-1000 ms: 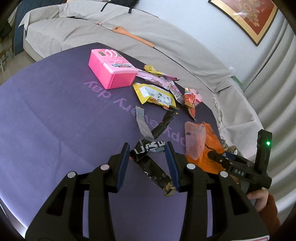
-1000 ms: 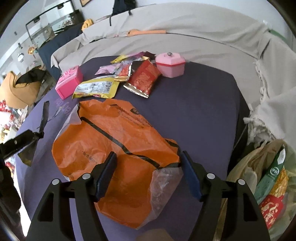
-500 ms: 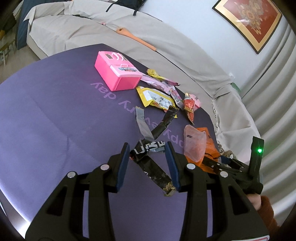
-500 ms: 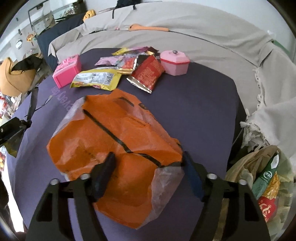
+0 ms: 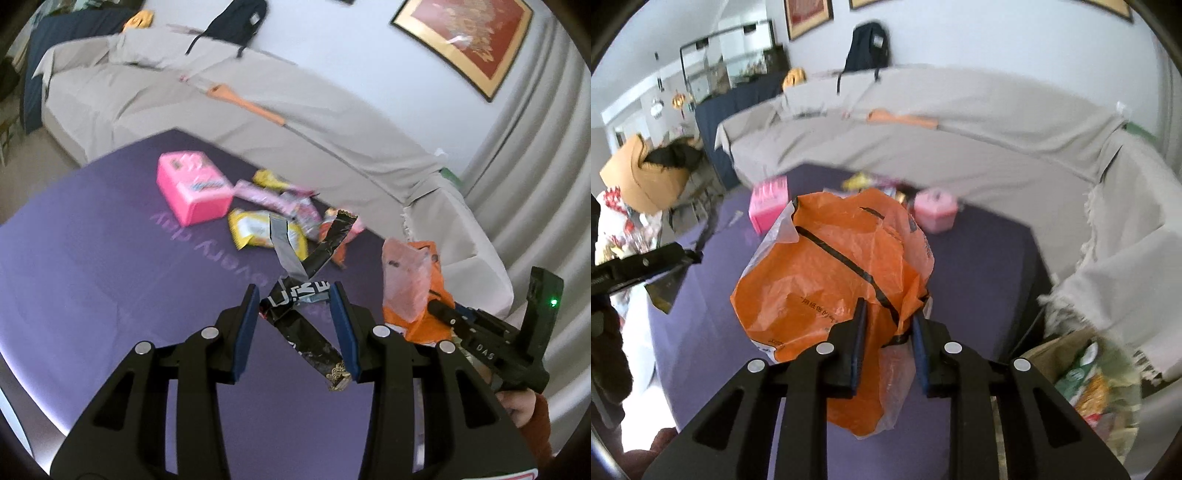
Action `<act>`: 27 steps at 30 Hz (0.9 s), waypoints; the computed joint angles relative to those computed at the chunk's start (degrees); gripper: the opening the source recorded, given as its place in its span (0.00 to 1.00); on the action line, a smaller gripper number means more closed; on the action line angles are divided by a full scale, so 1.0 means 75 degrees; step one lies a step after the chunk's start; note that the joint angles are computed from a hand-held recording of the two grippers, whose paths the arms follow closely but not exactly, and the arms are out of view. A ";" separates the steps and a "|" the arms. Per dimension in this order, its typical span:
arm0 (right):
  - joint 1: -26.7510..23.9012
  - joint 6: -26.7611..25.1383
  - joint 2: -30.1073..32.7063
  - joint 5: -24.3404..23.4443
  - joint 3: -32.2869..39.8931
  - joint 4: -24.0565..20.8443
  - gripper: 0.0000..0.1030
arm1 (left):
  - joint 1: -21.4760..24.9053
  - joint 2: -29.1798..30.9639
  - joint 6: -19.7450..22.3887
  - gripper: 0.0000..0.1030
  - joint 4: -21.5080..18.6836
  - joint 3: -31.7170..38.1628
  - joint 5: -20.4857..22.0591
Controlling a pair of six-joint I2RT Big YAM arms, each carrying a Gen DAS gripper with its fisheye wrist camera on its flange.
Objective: Collect trash
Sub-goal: 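Lift the orange bag and black wrapper and carry both toward the basket, then open the right tool to drop the orange bag while the left tool releases the black wrapper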
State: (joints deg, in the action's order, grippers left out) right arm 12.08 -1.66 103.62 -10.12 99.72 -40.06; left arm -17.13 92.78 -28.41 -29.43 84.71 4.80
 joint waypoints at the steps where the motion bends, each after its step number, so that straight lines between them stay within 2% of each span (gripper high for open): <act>1: -0.0050 0.0011 -0.0119 -0.0016 -0.0069 0.0096 0.22 | -0.0060 0.0000 0.0053 0.36 -0.0042 0.0106 -0.0057; 8: -0.0428 -0.0061 -0.0704 0.0048 -0.0389 0.0488 0.22 | -0.0488 0.0189 0.0457 0.36 -0.0366 0.0968 -0.0411; 12: -0.0698 -0.0040 -0.1037 0.0114 -0.0645 0.0717 0.22 | -0.0733 0.0384 0.0595 0.36 -0.0561 0.1436 -0.0411; 19: -0.1333 0.0101 -0.1765 0.0286 -0.1320 0.1192 0.22 | -0.1244 0.0745 0.0965 0.36 -0.0384 0.2071 -0.0044; 27: -0.2197 0.0229 -0.2277 0.0240 -0.2117 0.1401 0.22 | -0.2012 0.1925 0.1386 0.36 -0.1004 0.3668 0.0366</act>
State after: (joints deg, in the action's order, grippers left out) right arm -4.40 0.05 86.55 -8.32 83.84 -29.56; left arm -32.22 107.22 -18.02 -36.96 112.22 7.55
